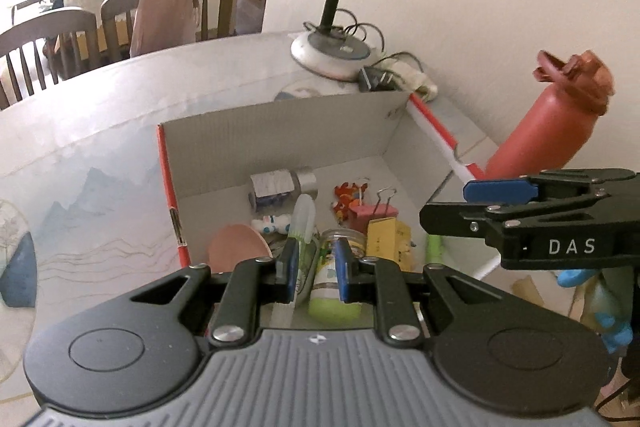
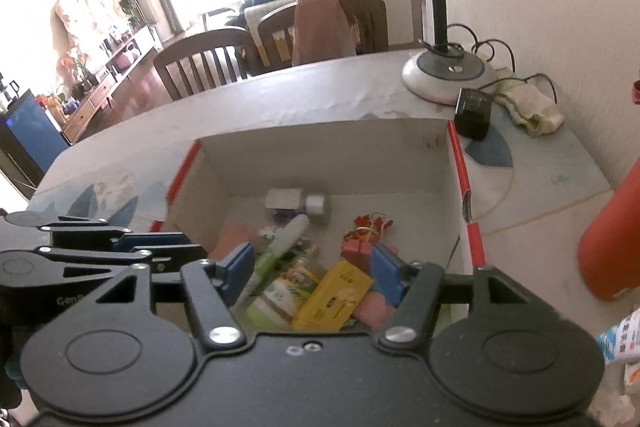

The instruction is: Organize rigid objects

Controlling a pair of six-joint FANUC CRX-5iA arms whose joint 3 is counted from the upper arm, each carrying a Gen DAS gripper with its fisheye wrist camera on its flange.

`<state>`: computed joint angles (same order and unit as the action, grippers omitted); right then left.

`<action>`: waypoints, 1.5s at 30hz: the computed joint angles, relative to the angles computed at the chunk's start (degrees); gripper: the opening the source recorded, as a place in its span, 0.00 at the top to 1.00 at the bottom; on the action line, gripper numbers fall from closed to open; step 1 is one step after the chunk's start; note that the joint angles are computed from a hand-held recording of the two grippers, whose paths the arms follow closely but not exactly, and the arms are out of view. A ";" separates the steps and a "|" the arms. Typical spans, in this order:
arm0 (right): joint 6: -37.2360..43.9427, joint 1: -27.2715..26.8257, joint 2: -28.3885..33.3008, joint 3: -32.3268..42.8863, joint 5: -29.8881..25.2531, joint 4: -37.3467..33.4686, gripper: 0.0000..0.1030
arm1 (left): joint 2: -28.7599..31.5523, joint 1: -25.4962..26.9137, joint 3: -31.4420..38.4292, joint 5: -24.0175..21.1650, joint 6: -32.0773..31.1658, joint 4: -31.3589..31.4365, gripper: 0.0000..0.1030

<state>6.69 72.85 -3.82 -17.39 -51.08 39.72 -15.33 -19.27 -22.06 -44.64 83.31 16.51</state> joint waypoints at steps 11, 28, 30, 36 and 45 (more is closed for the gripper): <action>-13.56 7.32 -0.81 -2.57 -5.25 10.38 0.25 | -9.16 3.99 -6.62 -0.90 -8.90 7.01 0.42; -31.27 15.77 -1.34 -6.73 -11.70 21.84 0.02 | -19.27 9.05 -12.16 -4.59 -14.43 10.51 0.22; -32.71 16.60 -1.11 -6.81 -12.80 22.26 0.01 | -20.07 9.54 -12.62 -4.98 -14.63 10.86 0.16; -34.52 18.67 -0.23 -6.69 -15.24 22.41 0.01 | -21.98 10.74 -14.27 -5.54 -16.93 13.17 0.08; -36.85 20.52 0.23 -6.74 -18.33 22.62 0.01 | -23.33 10.12 -15.59 -3.78 -18.33 15.33 0.01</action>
<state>-30.16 93.37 -3.59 -24.13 -69.41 62.34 -38.66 -9.15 -37.65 -48.42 64.98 31.84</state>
